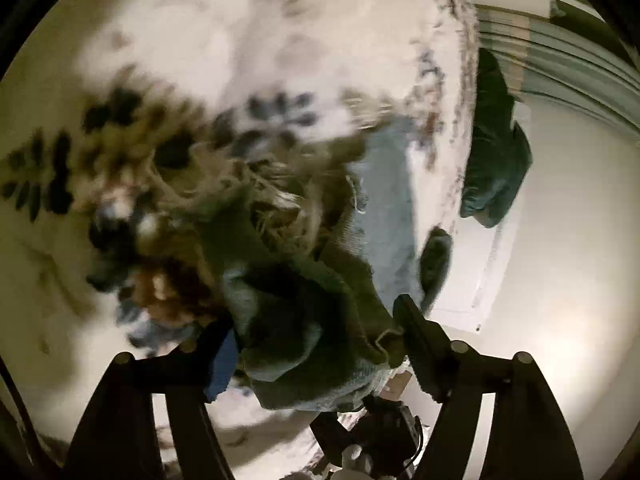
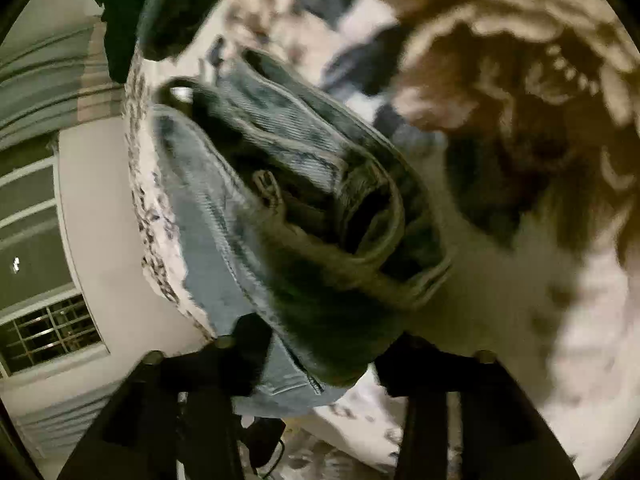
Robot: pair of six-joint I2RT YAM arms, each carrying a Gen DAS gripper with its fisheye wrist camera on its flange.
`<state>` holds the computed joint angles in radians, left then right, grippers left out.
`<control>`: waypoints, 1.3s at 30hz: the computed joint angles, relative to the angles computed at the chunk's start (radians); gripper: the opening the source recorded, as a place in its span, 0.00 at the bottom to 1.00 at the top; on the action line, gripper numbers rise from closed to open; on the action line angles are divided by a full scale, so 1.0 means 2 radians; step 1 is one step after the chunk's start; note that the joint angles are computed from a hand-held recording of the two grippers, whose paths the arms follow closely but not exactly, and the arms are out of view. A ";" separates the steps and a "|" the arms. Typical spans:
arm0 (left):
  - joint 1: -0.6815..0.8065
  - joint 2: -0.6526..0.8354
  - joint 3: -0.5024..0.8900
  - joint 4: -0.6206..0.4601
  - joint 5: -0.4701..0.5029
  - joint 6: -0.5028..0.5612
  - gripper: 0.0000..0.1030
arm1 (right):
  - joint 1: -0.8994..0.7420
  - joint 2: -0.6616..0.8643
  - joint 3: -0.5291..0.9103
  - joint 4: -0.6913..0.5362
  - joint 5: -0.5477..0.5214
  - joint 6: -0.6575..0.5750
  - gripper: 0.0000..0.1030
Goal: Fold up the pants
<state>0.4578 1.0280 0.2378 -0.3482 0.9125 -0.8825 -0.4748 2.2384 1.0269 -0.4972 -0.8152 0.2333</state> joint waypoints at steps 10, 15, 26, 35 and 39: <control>-0.071 -0.066 -0.026 -0.003 -0.067 -0.061 0.70 | 0.030 0.026 0.036 -0.010 -0.017 -0.016 0.70; -0.119 -0.022 -0.009 0.055 -0.125 -0.073 0.23 | 0.034 -0.001 -0.010 0.063 0.002 0.042 0.26; -0.157 0.012 0.214 -0.106 -0.100 0.002 0.21 | 0.032 -0.197 -0.093 0.095 -0.020 0.181 0.17; -0.255 0.289 0.564 -0.087 -0.056 -0.049 0.21 | -0.006 -0.254 0.076 0.011 -0.017 0.272 0.16; -0.307 0.453 0.816 -0.088 -0.054 -0.074 0.21 | -0.028 -0.194 0.231 0.007 -0.008 0.313 0.16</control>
<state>-0.1571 1.9348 1.8694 -0.5245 0.8051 -1.0302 -0.5311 1.8504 1.4880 -0.4837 -0.8310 0.8585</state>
